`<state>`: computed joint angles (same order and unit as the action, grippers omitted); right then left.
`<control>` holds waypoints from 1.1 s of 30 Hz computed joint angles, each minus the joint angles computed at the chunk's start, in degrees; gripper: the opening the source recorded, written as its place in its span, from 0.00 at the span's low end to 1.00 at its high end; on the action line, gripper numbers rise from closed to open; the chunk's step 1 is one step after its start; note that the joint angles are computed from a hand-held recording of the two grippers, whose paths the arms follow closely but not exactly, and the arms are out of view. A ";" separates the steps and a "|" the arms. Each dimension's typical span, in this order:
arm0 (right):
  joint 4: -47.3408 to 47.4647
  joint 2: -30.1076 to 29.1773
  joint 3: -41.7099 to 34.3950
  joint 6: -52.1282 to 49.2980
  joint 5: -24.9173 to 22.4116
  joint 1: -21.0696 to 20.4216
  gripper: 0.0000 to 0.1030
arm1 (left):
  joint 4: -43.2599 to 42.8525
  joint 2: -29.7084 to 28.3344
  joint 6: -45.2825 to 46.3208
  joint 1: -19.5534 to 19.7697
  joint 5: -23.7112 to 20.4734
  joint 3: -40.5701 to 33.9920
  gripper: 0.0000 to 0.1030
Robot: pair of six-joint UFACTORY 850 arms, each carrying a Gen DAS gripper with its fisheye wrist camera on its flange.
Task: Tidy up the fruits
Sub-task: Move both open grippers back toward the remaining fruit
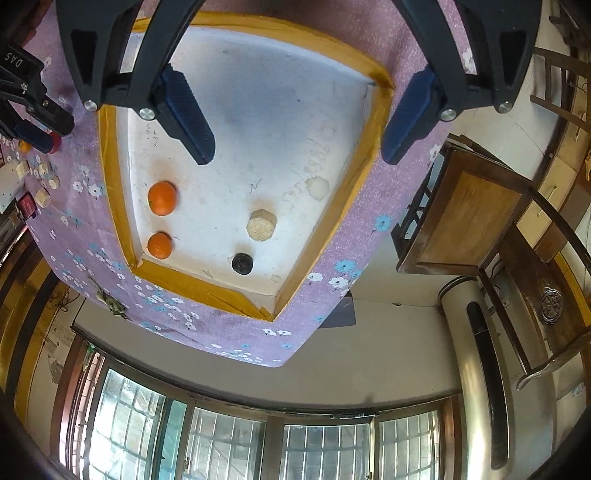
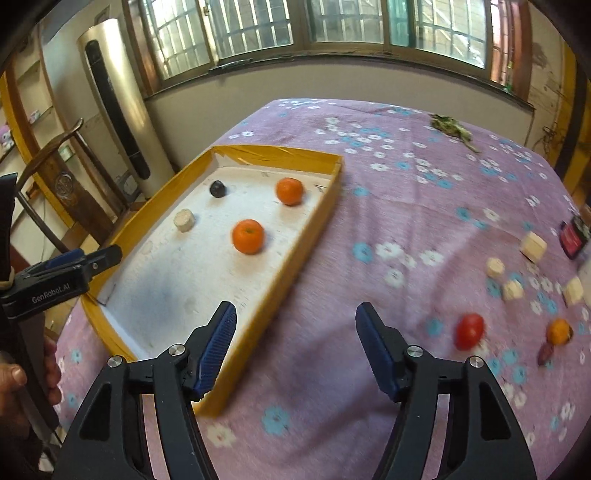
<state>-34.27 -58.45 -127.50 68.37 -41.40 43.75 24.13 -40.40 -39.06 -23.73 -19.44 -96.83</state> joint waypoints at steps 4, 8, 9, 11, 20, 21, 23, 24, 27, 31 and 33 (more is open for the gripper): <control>-6.47 7.55 13.05 10.43 1.78 0.51 0.77 | -0.50 0.29 -0.06 -1.76 -0.77 0.08 0.91; -10.71 13.44 22.77 17.29 2.62 0.42 0.77 | -0.29 0.15 0.75 -4.33 -1.13 -0.85 0.91; -11.72 15.00 25.30 19.25 3.04 0.29 0.77 | -0.53 0.04 1.40 -5.04 -1.17 -1.23 0.91; -13.69 17.99 30.16 23.26 3.59 0.01 0.77 | -0.90 -0.28 2.87 -6.52 -1.47 -2.13 0.91; -20.47 28.69 47.45 36.45 4.65 -1.71 0.77 | -5.98 -3.13 13.00 -12.84 -4.08 -6.51 0.93; -21.55 30.07 49.70 38.21 4.75 -2.14 0.77 | -6.18 -3.29 13.60 -13.37 -4.40 -6.65 0.93; -23.24 32.02 52.91 40.60 5.04 -2.66 0.77 | -5.78 -3.79 13.80 -14.48 -4.84 -7.14 0.93; -24.51 33.03 54.65 42.09 5.21 -3.00 0.77 | -6.20 -4.13 14.48 -14.91 -5.11 -7.53 0.93; -27.53 34.78 57.98 44.67 6.72 -4.41 0.77 | -7.23 -5.34 15.90 -16.00 -6.68 -9.08 0.93; -32.30 35.26 60.01 48.57 12.97 -7.20 0.77 | -8.51 -7.22 16.89 -17.00 -9.14 -11.68 0.93; -32.59 34.16 59.38 47.65 15.57 -8.34 0.77 | -8.61 -7.96 16.82 -17.40 -10.05 -12.75 0.93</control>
<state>-66.86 -24.29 -68.13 116.02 -25.84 35.41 15.52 -48.35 -22.23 -41.13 -29.49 -109.59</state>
